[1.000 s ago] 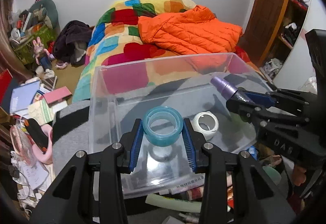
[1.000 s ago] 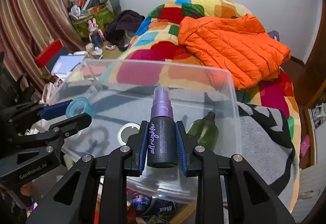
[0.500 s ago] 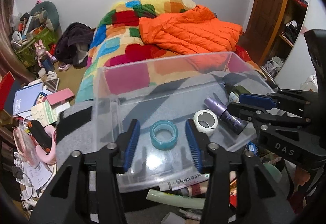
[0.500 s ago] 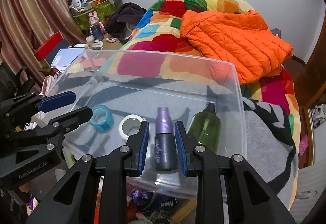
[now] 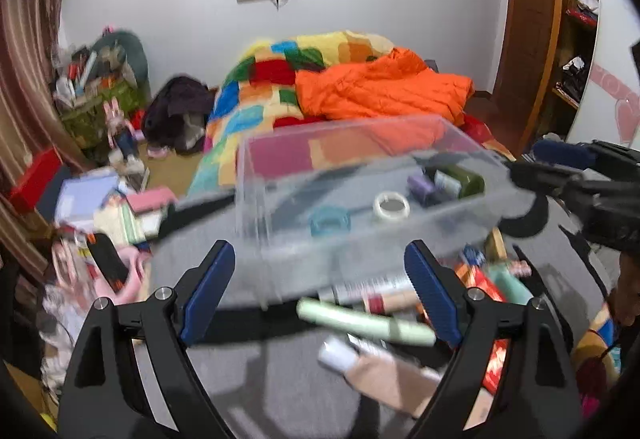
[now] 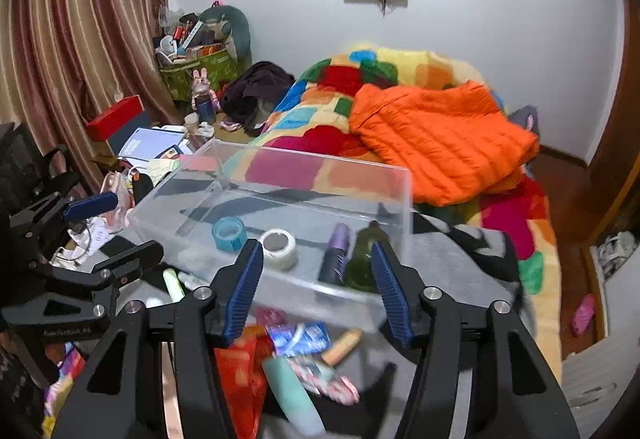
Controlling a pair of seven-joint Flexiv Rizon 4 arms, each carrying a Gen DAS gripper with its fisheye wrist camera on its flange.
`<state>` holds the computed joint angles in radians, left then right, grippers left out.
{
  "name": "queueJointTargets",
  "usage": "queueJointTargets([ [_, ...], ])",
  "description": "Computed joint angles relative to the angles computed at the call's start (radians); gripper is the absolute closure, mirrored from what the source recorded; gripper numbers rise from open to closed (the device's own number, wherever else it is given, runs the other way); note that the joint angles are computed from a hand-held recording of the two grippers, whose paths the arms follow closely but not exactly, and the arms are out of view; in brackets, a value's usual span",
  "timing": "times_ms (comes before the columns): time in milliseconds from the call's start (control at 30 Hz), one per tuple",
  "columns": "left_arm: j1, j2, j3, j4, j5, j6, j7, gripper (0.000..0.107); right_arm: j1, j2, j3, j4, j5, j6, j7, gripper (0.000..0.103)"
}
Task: Organize objects
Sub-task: 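Grasp the beige tube with the left tool while the right tool grasps the mint tube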
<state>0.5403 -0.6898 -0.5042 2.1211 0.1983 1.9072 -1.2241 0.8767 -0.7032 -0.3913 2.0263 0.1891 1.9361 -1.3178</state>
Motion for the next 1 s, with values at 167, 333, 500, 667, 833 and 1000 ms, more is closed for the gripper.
queueJointTargets([
  [167, 0.015, -0.015, -0.018, 0.05, -0.016, -0.037, -0.005, 0.019, 0.06, -0.003, -0.032, 0.075, 0.057, 0.032, -0.019, 0.05],
  [333, -0.099, -0.014, 0.107, 0.091, -0.018, 0.039, -0.003, 0.019, 0.005, 0.002, 0.044, 0.119, 0.053, 0.02, -0.004, 0.05],
  [500, -0.139, -0.018, 0.185, 0.124, -0.009, 0.089, -0.022, 0.019, -0.046, -0.006, 0.106, 0.14, 0.028, 0.023, 0.015, 0.05],
  [667, -0.064, -0.013, 0.173, 0.147, 0.015, 0.053, -0.035, 0.019, -0.122, -0.005, 0.193, 0.15, -0.008, 0.043, 0.036, 0.05],
  [833, -0.006, -0.005, 0.161, 0.159, 0.027, 0.048, -0.034, 0.019, -0.147, -0.01, 0.228, 0.151, -0.031, 0.065, 0.021, 0.05],
  [1000, -0.004, -0.014, 0.141, 0.121, 0.014, 0.017, -0.019, 0.019, -0.127, -0.025, 0.209, 0.131, -0.034, 0.05, -0.001, 0.058],
])
